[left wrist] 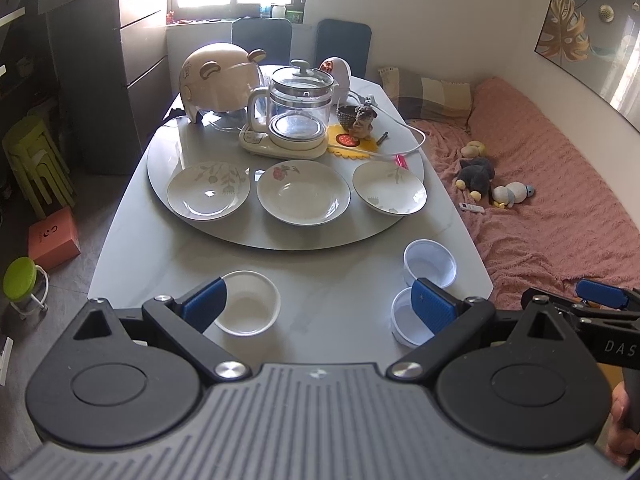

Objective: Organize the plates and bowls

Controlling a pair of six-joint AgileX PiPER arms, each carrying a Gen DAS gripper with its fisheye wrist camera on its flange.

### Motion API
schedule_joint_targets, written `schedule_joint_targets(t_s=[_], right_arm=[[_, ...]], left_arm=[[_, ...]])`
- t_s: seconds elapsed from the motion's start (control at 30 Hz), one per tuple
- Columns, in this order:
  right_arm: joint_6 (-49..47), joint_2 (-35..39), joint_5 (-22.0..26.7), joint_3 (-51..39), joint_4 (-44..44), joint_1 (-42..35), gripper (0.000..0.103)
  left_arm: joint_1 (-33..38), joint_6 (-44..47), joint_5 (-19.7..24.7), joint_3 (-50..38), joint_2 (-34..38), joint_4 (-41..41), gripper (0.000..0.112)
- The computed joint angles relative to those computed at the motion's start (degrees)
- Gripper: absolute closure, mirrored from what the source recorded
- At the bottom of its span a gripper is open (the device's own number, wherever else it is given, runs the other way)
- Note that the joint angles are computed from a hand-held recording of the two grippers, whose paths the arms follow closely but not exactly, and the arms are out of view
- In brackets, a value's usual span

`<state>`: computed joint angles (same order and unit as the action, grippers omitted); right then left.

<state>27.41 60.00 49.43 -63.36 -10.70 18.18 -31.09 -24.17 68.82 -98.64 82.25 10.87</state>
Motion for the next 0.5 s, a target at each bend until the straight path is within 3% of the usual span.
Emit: schedule_joint_targets(t_s=[0.5], right_arm=[[1.3, 0.1, 0.3, -0.2, -1.0, 0.5, 0.000]], left_arm=[[1.2, 0.5, -1.4, 0.9, 0.4, -1.2, 0.012]])
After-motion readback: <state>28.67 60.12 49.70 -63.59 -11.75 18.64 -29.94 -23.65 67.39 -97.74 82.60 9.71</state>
